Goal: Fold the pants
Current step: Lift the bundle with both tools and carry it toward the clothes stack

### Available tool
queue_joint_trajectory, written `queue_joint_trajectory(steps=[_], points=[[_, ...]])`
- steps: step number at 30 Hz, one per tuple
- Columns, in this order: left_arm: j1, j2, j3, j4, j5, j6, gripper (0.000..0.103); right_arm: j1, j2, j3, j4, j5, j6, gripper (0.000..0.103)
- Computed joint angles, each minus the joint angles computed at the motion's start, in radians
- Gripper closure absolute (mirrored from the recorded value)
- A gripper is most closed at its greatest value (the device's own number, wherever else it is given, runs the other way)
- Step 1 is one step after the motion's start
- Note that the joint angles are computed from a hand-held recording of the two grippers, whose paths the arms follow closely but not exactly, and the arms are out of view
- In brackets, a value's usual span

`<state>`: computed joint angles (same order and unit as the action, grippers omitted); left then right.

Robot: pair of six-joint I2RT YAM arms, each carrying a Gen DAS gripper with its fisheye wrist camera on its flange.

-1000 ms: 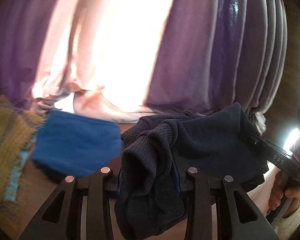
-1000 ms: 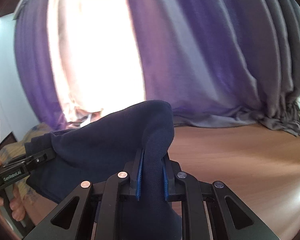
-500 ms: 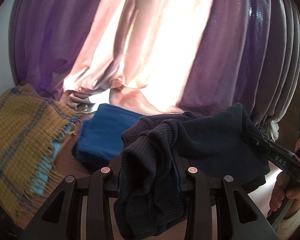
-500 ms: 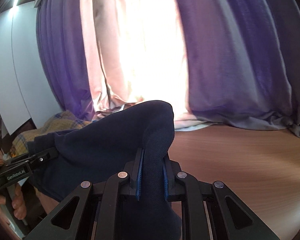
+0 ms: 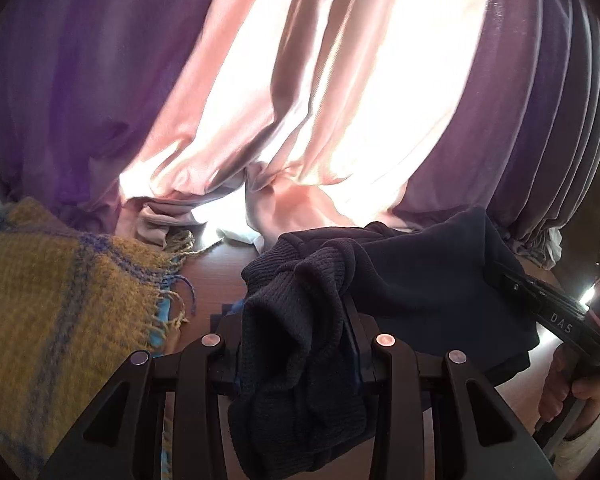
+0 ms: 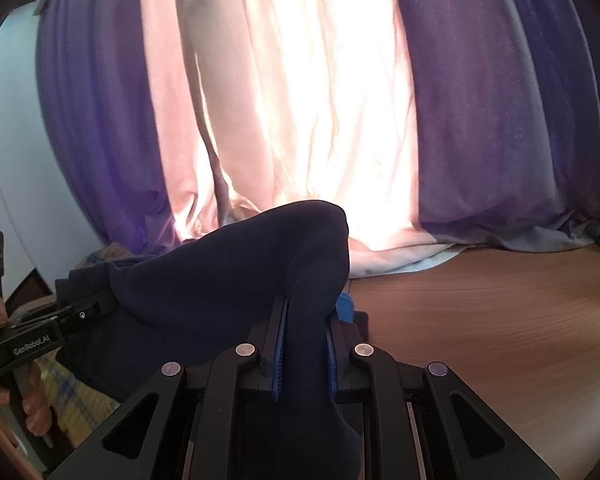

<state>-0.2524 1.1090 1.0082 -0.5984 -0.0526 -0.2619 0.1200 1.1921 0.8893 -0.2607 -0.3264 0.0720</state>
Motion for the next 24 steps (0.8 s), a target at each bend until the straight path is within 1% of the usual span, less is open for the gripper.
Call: queue_joint_trajectory(steps=[2, 3, 5, 7, 11, 15, 17, 20, 21, 22, 23, 24], points=[[0.062, 0.063, 0.028, 0.011, 0.074, 0.041, 0.067, 0.041, 0.062, 0.032, 0.014, 0.058, 0.032, 0.086], [0.08, 0.084, 0.037, 0.014, 0.094, 0.058, 0.067, 0.062, 0.083, 0.044, 0.019, 0.084, 0.047, 0.086], [0.123, 0.152, 0.067, 0.016, 0.149, 0.089, 0.067, 0.08, 0.14, 0.077, 0.016, 0.113, 0.072, 0.086], [0.154, 0.211, 0.09, 0.014, 0.196, 0.117, 0.067, 0.082, 0.188, 0.108, 0.0, 0.118, 0.094, 0.086], [0.191, 0.296, 0.122, 0.013, 0.255, 0.143, 0.066, 0.09, 0.288, 0.161, -0.026, 0.142, 0.123, 0.086], [0.215, 0.345, 0.124, 0.024, 0.278, 0.168, 0.063, 0.104, 0.347, 0.183, -0.034, 0.178, 0.122, 0.086], [0.23, 0.358, 0.118, 0.029, 0.297, 0.171, 0.059, 0.117, 0.36, 0.184, -0.029, 0.202, 0.117, 0.086], [0.242, 0.344, 0.104, 0.028, 0.297, 0.184, 0.047, 0.131, 0.386, 0.198, -0.047, 0.231, 0.122, 0.085], [0.241, 0.327, 0.099, 0.021, 0.285, 0.197, 0.041, 0.132, 0.385, 0.199, -0.056, 0.238, 0.122, 0.085], [0.237, 0.312, 0.096, 0.014, 0.269, 0.202, 0.035, 0.139, 0.386, 0.201, -0.06, 0.249, 0.12, 0.083], [0.233, 0.291, 0.095, 0.0, 0.242, 0.208, 0.034, 0.145, 0.386, 0.203, -0.063, 0.263, 0.121, 0.076], [0.231, 0.277, 0.098, -0.016, 0.225, 0.215, 0.032, 0.149, 0.383, 0.209, -0.074, 0.277, 0.125, 0.072]])
